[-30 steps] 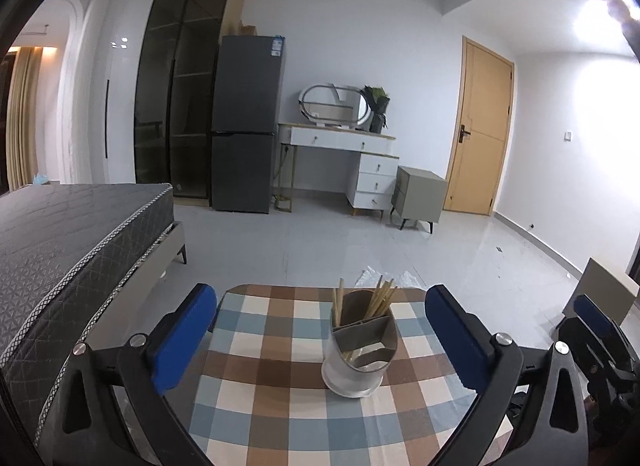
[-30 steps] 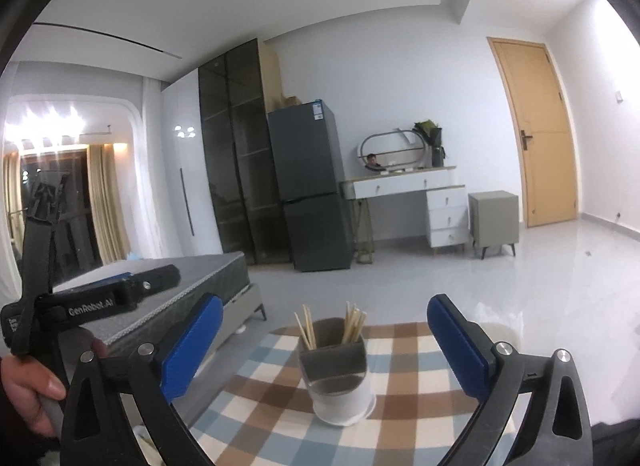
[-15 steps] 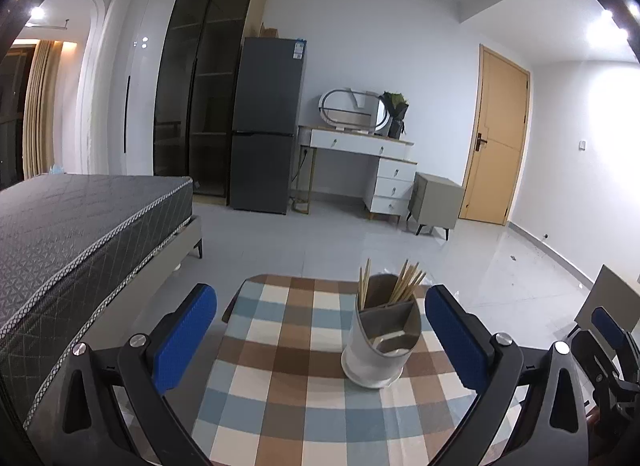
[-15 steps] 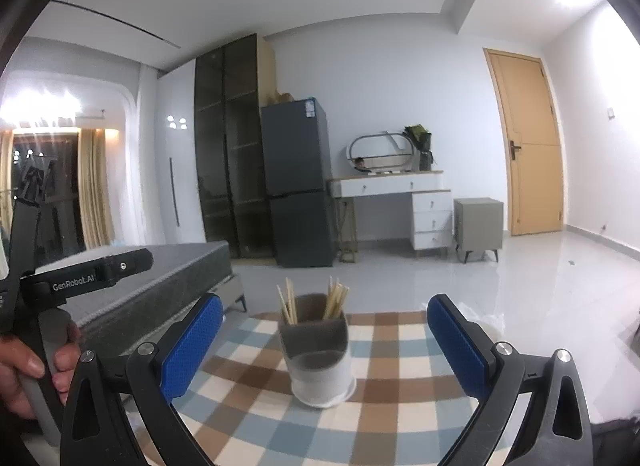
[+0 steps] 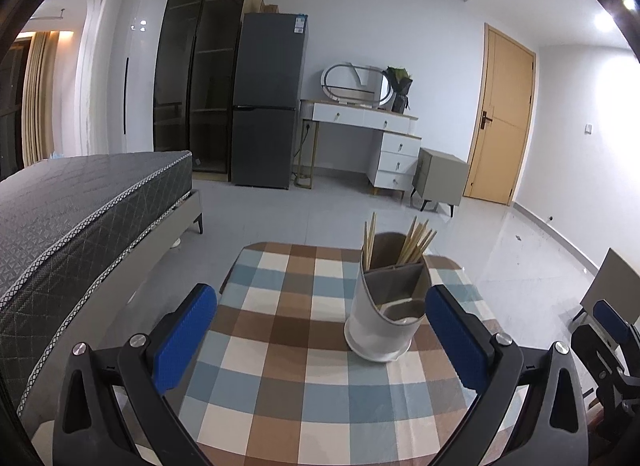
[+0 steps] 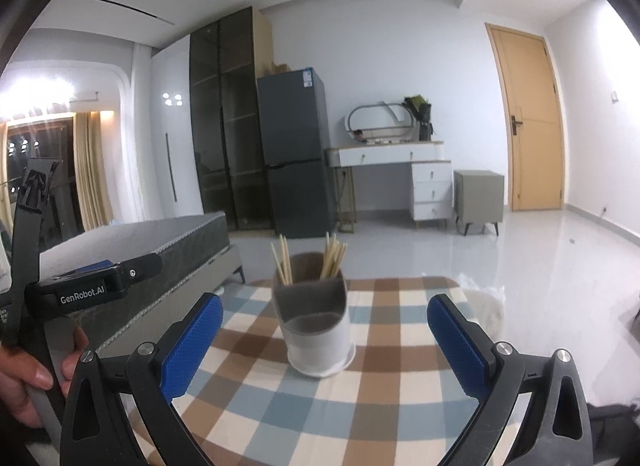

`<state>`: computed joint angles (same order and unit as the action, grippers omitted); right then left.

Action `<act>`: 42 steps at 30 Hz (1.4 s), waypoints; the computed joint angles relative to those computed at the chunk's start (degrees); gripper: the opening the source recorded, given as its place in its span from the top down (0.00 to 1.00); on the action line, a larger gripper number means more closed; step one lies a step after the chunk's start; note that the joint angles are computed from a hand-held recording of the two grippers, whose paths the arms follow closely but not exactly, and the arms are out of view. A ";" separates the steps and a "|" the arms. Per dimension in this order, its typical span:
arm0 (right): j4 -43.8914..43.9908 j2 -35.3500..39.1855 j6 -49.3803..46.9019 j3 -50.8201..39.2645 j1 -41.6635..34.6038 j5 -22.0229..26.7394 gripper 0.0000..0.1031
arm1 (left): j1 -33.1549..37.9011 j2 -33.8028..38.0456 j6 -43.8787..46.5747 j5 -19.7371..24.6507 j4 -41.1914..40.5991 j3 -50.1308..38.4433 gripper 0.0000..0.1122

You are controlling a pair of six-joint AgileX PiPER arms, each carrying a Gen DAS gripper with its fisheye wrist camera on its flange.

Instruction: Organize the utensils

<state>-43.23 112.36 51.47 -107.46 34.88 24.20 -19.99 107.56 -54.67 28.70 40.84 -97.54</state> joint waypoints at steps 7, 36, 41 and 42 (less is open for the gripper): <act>2.31 0.22 -2.20 -0.11 0.19 1.96 0.00 | 0.30 0.18 3.20 0.68 -3.52 1.00 0.10; 2.21 0.79 -3.36 -1.49 0.76 4.59 0.00 | 0.10 1.38 7.88 6.36 -8.47 -3.17 0.10; 2.13 0.84 -3.17 -1.43 0.75 4.53 0.00 | 0.30 1.81 9.32 6.85 -10.17 -3.81 0.10; 2.33 0.83 -3.40 -1.49 0.77 4.66 0.00 | 0.42 1.81 9.55 6.86 -10.64 -3.87 0.10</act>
